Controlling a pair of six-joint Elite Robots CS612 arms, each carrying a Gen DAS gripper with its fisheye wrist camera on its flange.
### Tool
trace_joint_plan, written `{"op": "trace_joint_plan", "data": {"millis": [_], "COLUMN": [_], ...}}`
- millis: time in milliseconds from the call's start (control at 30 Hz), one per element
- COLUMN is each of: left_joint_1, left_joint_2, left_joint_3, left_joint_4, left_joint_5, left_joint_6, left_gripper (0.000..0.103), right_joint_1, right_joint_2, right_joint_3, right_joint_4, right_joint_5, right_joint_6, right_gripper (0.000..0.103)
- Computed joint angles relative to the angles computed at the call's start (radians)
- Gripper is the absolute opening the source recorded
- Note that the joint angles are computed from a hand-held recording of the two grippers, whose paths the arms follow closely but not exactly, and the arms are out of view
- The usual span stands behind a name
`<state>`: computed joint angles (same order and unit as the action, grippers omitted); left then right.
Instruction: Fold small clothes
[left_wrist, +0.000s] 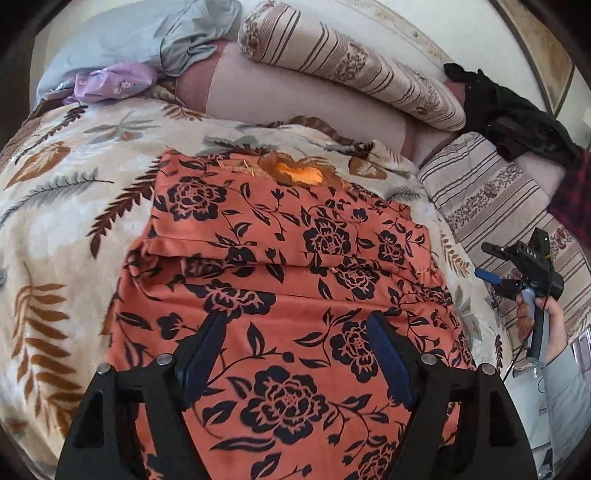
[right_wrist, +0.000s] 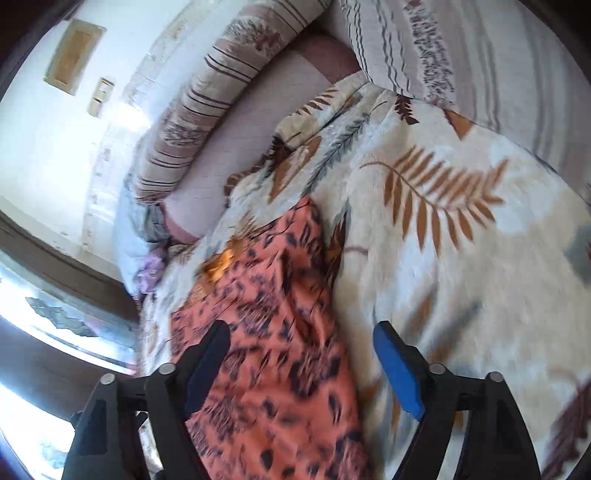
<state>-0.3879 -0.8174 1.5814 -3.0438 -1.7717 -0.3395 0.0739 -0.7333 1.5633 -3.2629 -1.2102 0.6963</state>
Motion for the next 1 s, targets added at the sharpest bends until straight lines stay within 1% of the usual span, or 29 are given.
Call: {"op": "trace_joint_plan", "data": {"millis": [33,67,133,200,233,267,300,333,367,400,433,467,533,567,633,667,733,800,833,867,900,933,967,1000], "left_joint_1": [0.000,-0.003,0.002,0.007,0.009,0.011,0.014,0.016,0.019,0.020,0.023,0.025,0.033,0.036,0.040,0.040,0.038,0.036,0.036,0.036,0.037,0.037,0.037,0.038], "left_joint_2": [0.019,0.033,0.051,0.066,0.074,0.078,0.079,0.083,0.086,0.089,0.094,0.101,0.115,0.122,0.128,0.128,0.123,0.116,0.113,0.110,0.106,0.102,0.097,0.094], "left_joint_3": [-0.023,-0.039,-0.062,-0.086,-0.099,-0.106,-0.111,-0.118,-0.122,-0.124,-0.126,-0.130,-0.150,-0.158,-0.159,-0.157,-0.145,-0.132,-0.126,-0.119,-0.113,-0.105,-0.096,-0.087], "left_joint_4": [0.012,0.019,0.038,0.061,0.067,0.072,0.076,0.074,0.065,0.049,0.033,0.019,0.033,0.038,0.024,0.017,0.003,-0.005,-0.007,-0.008,-0.006,-0.007,-0.013,-0.019], "left_joint_5": [-0.016,-0.018,-0.032,-0.035,-0.034,-0.031,-0.024,-0.019,-0.017,-0.010,-0.005,-0.001,-0.021,-0.035,-0.055,-0.062,-0.066,-0.064,-0.064,-0.066,-0.065,-0.062,-0.056,-0.049], "left_joint_6": [-0.010,-0.026,-0.043,-0.051,-0.054,-0.056,-0.058,-0.061,-0.062,-0.067,-0.079,-0.101,-0.156,-0.187,-0.239,-0.250,-0.251,-0.244,-0.245,-0.246,-0.246,-0.241,-0.235,-0.230], "left_gripper": [0.079,0.079,0.079,0.079,0.079,0.079,0.079,0.079,0.079,0.079,0.079,0.079,0.079,0.079,0.079,0.079,0.079,0.079,0.079,0.079,0.079,0.079,0.079,0.079], "right_joint_1": [-0.002,0.000,0.007,0.009,0.009,0.010,0.015,0.024,0.034,0.041,0.046,0.051,0.059,0.064,0.072,0.078,0.082,0.094,0.094,0.092,0.093,0.099,0.106,0.114], "right_joint_2": [0.026,0.041,0.075,0.106,0.127,0.139,0.146,0.142,0.129,0.116,0.105,0.095,0.080,0.077,0.074,0.074,0.080,0.099,0.115,0.128,0.143,0.151,0.155,0.155], "right_joint_3": [-0.043,-0.073,-0.126,-0.166,-0.197,-0.222,-0.239,-0.234,-0.213,-0.183,-0.149,-0.126,-0.094,-0.088,-0.099,-0.110,-0.143,-0.212,-0.252,-0.283,-0.320,-0.348,-0.365,-0.374], "right_joint_4": [0.014,0.020,0.006,0.007,0.057,0.138,0.206,0.233,0.217,0.160,0.081,0.037,-0.033,-0.045,-0.020,-0.001,0.040,0.141,0.200,0.248,0.304,0.361,0.388,0.407], "right_joint_5": [0.035,0.047,0.045,0.047,0.079,0.119,0.126,0.090,0.029,-0.011,-0.039,-0.060,-0.081,-0.094,-0.124,-0.142,-0.154,-0.235,-0.244,-0.229,-0.228,-0.252,-0.275,-0.290], "right_joint_6": [-0.003,-0.007,-0.006,0.027,0.017,-0.017,-0.056,-0.094,-0.111,-0.100,-0.068,-0.050,-0.043,-0.040,-0.088,-0.124,-0.186,-0.262,-0.280,-0.300,-0.327,-0.359,-0.390,-0.427], "right_gripper": [0.076,0.076,0.076,0.076,0.076,0.076,0.075,0.076,0.076,0.076,0.076,0.076,0.076,0.076,0.076,0.076,0.076,0.076,0.075,0.063,0.048,0.020,0.016,0.008]}}
